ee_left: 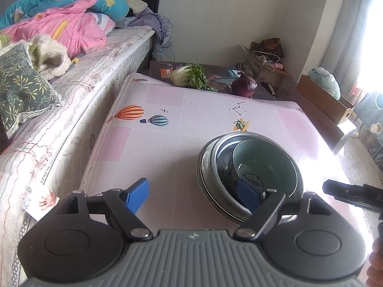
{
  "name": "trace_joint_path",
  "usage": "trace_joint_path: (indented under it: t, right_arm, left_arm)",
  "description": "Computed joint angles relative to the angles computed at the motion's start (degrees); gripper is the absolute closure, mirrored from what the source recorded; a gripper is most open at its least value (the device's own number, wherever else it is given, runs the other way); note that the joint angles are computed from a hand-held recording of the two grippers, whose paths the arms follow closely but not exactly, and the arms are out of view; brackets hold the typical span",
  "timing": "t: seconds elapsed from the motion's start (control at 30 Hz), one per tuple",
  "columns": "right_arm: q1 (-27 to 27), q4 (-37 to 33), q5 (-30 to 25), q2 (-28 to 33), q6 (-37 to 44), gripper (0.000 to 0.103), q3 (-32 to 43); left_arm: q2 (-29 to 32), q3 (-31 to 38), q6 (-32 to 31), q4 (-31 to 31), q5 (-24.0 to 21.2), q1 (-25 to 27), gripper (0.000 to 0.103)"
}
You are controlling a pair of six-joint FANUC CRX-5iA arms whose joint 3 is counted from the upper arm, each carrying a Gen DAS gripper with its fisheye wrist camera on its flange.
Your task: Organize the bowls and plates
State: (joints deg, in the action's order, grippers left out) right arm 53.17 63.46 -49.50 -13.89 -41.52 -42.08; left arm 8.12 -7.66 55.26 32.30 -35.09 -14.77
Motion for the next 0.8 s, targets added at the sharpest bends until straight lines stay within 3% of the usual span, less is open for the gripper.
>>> trace_joint_path:
  t: [0.2,0.3,0.43,0.53,0.8]
  right_arm:
    - [7.26,-0.22,-11.43,0.96,4.75,0.011,3.68]
    - [9.84,-0.14,-16.21,2.31,7.38,0.001,5.7]
    - [12.63,-0.93,-22.21,4.69,12.53,0.001,9.17]
    - [14.34,-1.93,-25.46,5.94,15.69,0.001,11.18]
    - [16.53,-4.23,-30.68,8.27,19.1,0.001,14.4]
  left_arm:
    - [-4.09,-3.03,-1.51,-0.42,3.73,0.34,0.001]
    - [-5.39,-3.71,-1.41,-0.62,4.07,0.47,0.0]
    - [-6.22,-1.74,6.6,-8.92,3.47,0.24,0.0]
    - [-6.91,-1.37,7.74,-11.55,3.17,0.09,0.0]
    - [-8.02,1.46,18.2,-24.13,2.86,-1.58,0.0]
